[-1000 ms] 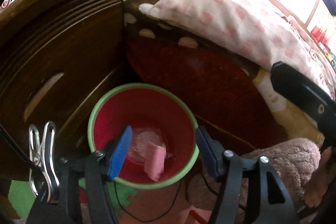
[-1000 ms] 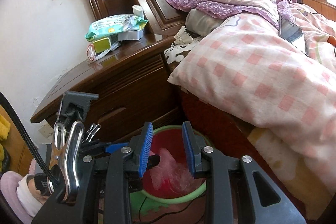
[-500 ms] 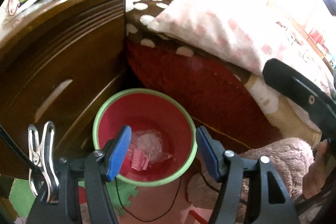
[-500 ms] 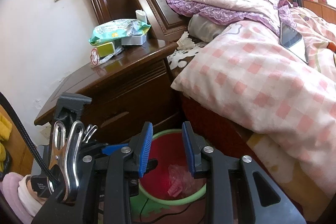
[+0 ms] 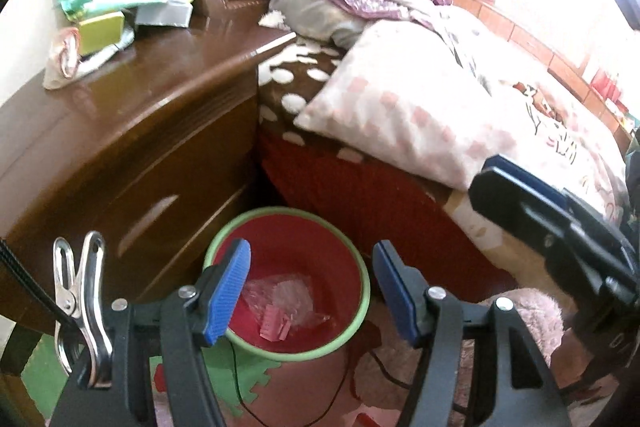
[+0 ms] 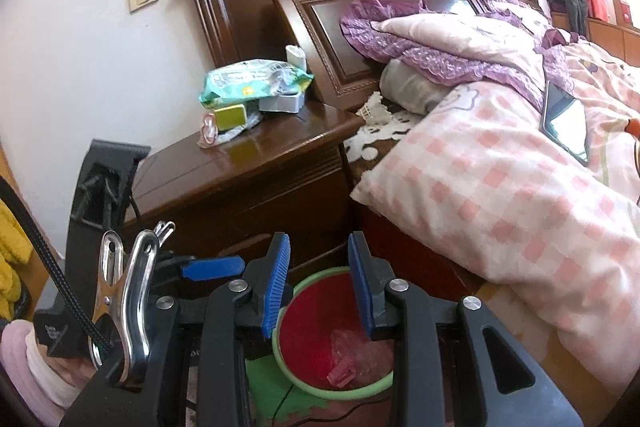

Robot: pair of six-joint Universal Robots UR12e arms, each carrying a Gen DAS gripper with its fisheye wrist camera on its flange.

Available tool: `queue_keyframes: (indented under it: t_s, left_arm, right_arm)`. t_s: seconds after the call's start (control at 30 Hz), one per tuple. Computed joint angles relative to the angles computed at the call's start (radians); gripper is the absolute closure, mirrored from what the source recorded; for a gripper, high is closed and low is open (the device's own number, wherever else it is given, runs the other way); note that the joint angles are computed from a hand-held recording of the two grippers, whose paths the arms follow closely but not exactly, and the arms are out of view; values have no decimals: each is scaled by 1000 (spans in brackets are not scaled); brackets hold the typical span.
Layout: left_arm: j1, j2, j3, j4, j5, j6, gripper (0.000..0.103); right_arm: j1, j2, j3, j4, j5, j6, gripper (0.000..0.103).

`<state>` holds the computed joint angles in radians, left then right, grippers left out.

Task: Collect trash
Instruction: 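Move both tools back up to the nightstand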

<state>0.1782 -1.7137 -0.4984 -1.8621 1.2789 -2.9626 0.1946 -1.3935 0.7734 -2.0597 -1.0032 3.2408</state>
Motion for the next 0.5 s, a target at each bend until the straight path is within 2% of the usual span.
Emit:
queue_keyframes:
  t_s: [0.5]
  left_arm:
    - [17,-55,154,-34,64,-35,36]
  right_arm:
    - [8,30,-77,11,39,-33,71]
